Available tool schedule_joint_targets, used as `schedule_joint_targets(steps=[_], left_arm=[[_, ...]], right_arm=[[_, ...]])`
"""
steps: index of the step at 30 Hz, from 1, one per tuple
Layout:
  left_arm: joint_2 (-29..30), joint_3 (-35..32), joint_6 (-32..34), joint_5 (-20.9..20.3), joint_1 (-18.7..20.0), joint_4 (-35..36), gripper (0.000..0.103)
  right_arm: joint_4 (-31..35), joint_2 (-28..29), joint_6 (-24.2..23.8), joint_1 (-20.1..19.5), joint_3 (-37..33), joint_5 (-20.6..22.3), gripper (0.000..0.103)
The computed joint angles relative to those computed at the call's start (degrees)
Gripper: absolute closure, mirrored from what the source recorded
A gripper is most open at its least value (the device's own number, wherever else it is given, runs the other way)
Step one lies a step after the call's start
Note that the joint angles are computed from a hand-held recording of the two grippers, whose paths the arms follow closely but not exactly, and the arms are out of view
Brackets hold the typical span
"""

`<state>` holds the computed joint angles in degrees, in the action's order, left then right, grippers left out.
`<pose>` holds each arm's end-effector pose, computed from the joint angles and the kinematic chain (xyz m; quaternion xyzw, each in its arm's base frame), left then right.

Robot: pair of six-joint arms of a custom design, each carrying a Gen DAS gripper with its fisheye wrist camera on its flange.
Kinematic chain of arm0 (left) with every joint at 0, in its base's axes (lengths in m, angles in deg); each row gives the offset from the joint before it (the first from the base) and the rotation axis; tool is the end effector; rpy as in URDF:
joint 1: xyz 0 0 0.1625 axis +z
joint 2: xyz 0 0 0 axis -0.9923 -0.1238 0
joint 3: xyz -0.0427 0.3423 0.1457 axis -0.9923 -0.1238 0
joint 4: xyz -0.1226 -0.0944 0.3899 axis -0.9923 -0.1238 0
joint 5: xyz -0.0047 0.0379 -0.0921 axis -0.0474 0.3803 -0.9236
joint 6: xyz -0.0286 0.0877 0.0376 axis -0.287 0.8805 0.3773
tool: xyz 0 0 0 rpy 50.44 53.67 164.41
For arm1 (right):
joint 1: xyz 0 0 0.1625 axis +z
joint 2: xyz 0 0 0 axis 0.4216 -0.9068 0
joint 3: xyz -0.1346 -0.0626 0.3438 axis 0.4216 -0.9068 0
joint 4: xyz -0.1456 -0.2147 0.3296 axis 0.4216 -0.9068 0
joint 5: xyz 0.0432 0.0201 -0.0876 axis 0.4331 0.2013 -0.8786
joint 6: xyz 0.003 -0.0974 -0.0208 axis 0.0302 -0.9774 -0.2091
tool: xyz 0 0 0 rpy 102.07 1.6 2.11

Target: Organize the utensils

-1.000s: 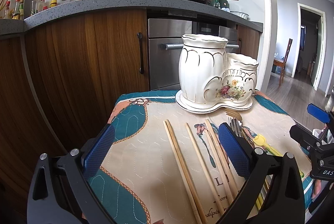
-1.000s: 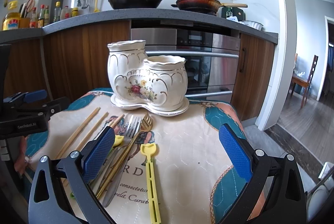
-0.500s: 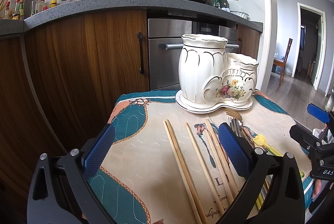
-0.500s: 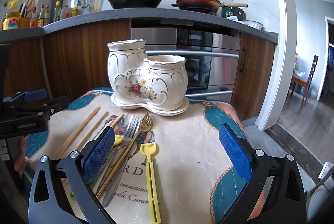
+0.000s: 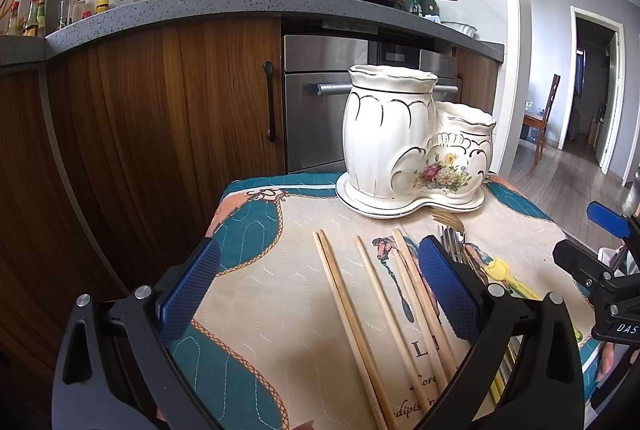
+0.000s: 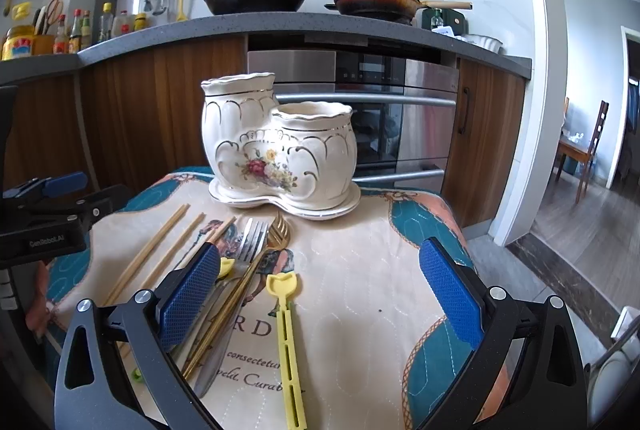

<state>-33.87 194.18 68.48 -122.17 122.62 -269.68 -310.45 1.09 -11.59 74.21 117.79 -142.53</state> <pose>-0.2749 -0.4976 0.1517 0.3193 0.8053 -0.4323 0.2504 0.1592 -0.4306 0.2187 0.1960 -0.7694 0.5113 0.3288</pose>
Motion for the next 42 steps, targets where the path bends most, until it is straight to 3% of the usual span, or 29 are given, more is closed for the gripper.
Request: schedule_joint_targets(steps=[18, 23, 25, 29, 32, 42], left_arm=[[-0.5, -0.1, -1.0, -0.6, 0.1, 1.1, 0.005], [-1.7, -1.0, -5.0, -0.6, 1.1, 5.9, 0.005], [-2.1, -1.9, -6.9, -0.4, 1.7, 9.9, 0.005], [-2.0, -4.2, -10.7, 2.4, 1.9, 20.5, 0.005], [-2.3, -5.6, -13.0, 2.0, 2.1, 29.8, 0.005], [-1.7, -7.8, -18.8, 6.2, 3.5, 40.3, 0.006]], right_arm=[[0.4, -0.7, 0.6, -0.4, 0.3, 0.8, 0.004], [-7.9, 2.3, -1.8, 1.3, -2.2, -5.4, 0.004], [-3.7, -0.5, 0.2, 0.2, -0.7, -2.5, 0.004], [7.1, -4.7, 7.1, -1.2, -0.1, -2.9, 0.004], [10.2, -5.8, 7.7, -1.8, -0.2, -3.5, 0.004], [19.9, -9.0, 11.7, -3.8, -0.2, -2.9, 0.004]])
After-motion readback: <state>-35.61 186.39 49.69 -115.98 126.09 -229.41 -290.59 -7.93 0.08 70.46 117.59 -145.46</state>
